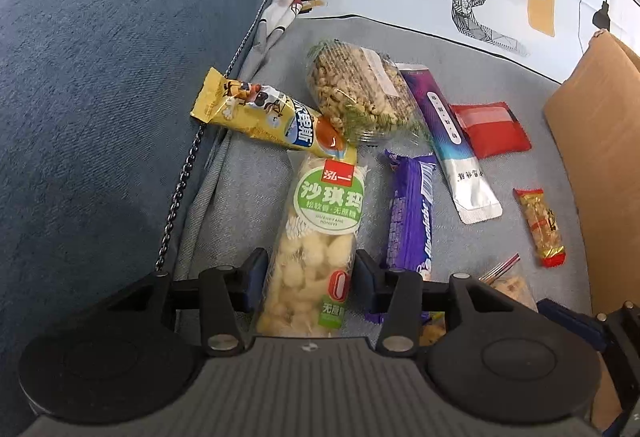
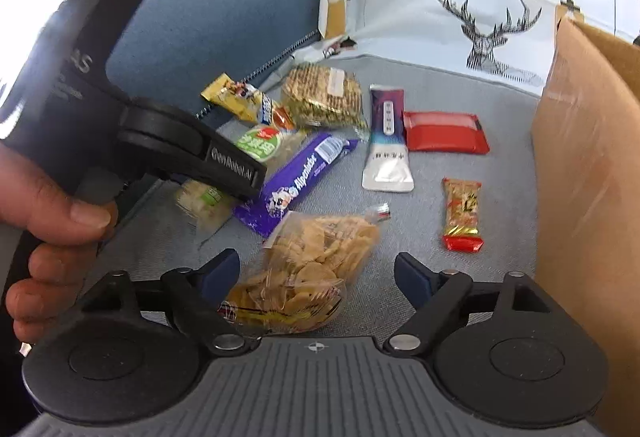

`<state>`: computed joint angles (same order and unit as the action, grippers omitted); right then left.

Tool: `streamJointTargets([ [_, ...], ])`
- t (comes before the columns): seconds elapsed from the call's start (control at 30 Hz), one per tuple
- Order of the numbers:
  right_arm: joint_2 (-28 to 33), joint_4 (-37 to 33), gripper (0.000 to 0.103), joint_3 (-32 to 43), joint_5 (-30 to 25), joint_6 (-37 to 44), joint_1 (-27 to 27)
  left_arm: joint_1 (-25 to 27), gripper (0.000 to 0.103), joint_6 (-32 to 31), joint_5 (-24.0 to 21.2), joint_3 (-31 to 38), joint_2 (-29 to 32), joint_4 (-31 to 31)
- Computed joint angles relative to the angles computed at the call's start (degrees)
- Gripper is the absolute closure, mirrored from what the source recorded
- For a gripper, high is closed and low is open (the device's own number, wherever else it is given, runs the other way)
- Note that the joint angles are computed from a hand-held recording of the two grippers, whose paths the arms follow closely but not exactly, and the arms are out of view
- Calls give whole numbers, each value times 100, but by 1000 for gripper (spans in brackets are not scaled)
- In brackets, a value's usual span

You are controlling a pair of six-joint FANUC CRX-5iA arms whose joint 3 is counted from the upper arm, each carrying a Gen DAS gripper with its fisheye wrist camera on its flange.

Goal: Organize snacks
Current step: 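Grasp the clear bag of crackers with the right gripper, then grasp the green-labelled bean snack bag with the left gripper while the right gripper lifts the crackers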

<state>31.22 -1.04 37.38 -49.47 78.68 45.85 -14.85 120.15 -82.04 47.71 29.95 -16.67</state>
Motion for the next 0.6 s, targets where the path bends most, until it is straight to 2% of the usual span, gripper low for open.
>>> streamJointTargets([
  [0.13,117,111,19,125,-171,-111,16,-9,54,-11,-20,47,24,0],
  [0.2,133,31,27,160,-243,-65,-12,-18,63,-27,-27,64,22,-4],
  [0.27,123,49,44,130,-244,-36,-12,-19,63,-20,-53,52,-9,10],
  [0.4,26,61,48,-15,-143,6,-16,22,63,81,-31,-101,-159,111],
  [0.6,-180,-178,48,-138,-81,220,-52,225,63,214,-58,-431,-330,684],
])
